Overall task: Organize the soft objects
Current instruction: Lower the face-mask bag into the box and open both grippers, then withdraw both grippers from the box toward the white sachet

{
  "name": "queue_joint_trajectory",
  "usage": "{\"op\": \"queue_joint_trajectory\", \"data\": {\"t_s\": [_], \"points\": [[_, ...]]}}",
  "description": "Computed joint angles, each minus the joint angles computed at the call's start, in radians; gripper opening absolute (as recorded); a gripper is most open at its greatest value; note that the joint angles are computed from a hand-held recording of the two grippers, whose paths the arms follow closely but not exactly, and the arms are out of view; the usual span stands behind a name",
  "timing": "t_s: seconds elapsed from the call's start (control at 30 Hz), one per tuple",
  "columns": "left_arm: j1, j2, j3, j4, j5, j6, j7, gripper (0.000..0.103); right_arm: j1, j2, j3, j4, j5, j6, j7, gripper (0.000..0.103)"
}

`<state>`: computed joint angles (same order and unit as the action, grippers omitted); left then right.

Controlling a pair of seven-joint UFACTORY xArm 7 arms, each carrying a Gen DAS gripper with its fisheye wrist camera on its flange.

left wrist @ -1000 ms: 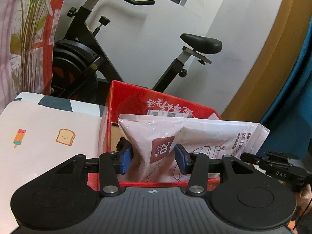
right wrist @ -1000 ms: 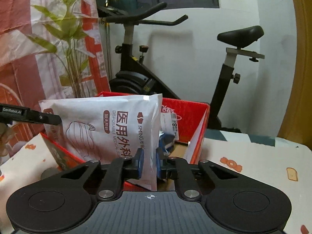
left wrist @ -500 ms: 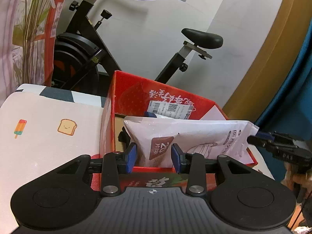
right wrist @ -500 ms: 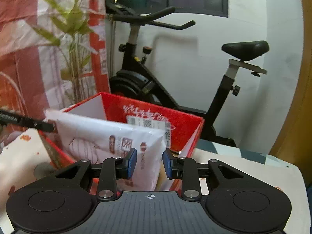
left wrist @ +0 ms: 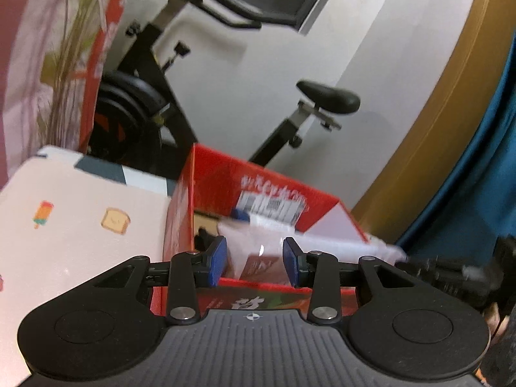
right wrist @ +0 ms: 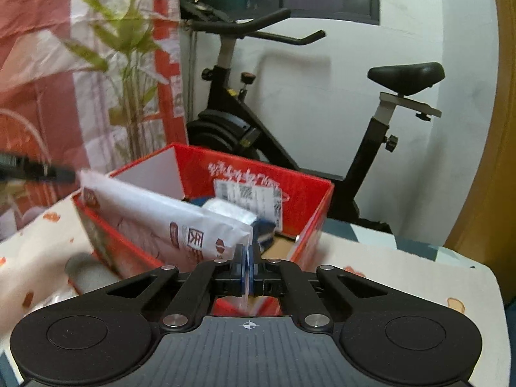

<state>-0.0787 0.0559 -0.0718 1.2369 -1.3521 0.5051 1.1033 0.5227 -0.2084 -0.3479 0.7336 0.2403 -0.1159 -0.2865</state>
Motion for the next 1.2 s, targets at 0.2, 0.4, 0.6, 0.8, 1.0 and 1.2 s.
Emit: {"op": "queue_joint_trajectory", "data": {"t_s": [0.2,0.4,0.6,0.8,1.0,1.2], "points": [[-0.038,0.03,-0.026,0.057,0.053,-0.097,-0.106,0.041,-0.138,-0.041,0.145,-0.059,-0.053,-0.001,0.035,0.002],[-0.07,0.104,-0.074,0.104,0.258,-0.22,-0.305,0.041,-0.25,-0.056,0.249,-0.089,-0.113,-0.01,0.113,0.002],[-0.047,0.102,-0.098,0.088,0.393,-0.174,-0.369,0.041,-0.239,-0.077,0.229,-0.098,-0.131,0.011,0.142,0.002],[-0.035,0.073,-0.096,0.045,0.368,-0.122,-0.314,0.041,-0.1,-0.079,0.11,-0.067,-0.104,-0.057,0.199,0.008],[-0.051,0.053,-0.087,0.015,0.361,-0.14,-0.274,0.041,-0.112,0.046,0.134,0.047,-0.088,-0.056,0.366,0.014],[-0.053,0.041,-0.074,0.012,0.352,-0.118,-0.274,0.041,-0.411,0.112,0.44,0.104,-0.188,0.028,0.517,0.014]]}}
